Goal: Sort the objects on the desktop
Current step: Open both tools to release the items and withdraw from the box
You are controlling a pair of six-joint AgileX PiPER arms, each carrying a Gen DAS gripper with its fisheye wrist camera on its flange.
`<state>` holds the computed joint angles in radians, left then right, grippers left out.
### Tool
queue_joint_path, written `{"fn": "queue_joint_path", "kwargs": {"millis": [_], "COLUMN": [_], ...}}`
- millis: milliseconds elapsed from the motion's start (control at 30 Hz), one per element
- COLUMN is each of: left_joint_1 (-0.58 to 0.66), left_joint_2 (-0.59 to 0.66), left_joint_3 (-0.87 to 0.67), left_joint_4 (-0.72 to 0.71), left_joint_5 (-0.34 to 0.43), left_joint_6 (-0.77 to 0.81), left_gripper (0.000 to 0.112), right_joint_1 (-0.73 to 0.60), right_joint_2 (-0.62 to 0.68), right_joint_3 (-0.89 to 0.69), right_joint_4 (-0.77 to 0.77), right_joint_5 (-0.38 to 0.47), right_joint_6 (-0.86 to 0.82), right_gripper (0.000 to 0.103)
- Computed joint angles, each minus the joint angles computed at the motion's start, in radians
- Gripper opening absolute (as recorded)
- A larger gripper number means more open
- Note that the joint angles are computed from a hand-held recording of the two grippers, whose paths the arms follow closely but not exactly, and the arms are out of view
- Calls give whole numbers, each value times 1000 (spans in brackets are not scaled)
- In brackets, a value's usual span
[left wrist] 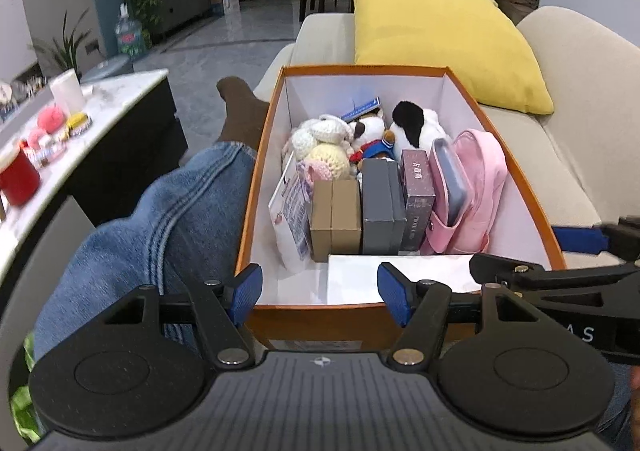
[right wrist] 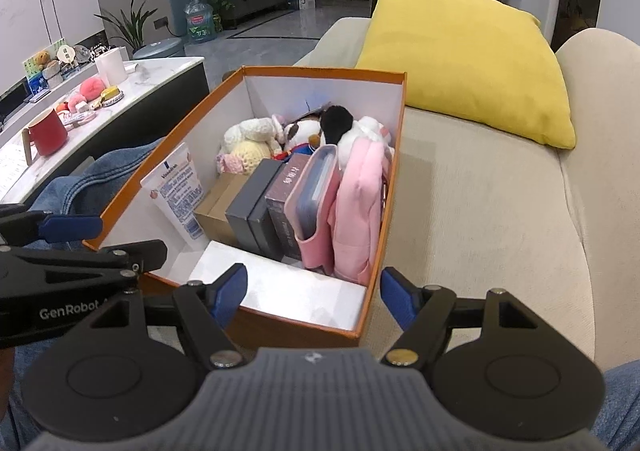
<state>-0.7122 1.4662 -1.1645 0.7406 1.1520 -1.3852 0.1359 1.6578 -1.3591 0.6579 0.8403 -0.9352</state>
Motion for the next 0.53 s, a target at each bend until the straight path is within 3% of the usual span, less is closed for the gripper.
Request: {"fn": "queue_joint_path", "kwargs": {"millis": [200, 533], "left_joint_1": [-13, -11], "left_joint_2": [12, 19], "left_joint_3": [11, 18], "left_joint_4": [25, 38], "left_joint_5": [-2, -10], "left_joint_6": [-26, -34], "left_gripper": [75, 75], "right_joint_1": [-25, -23], "right_joint_2": [31, 35], "right_joint_3": [-31, -17], "right_joint_4": [25, 44], "right_joint_5": [53, 33], "right_joint_6": [18, 2], "right_gripper": [75, 75]}}
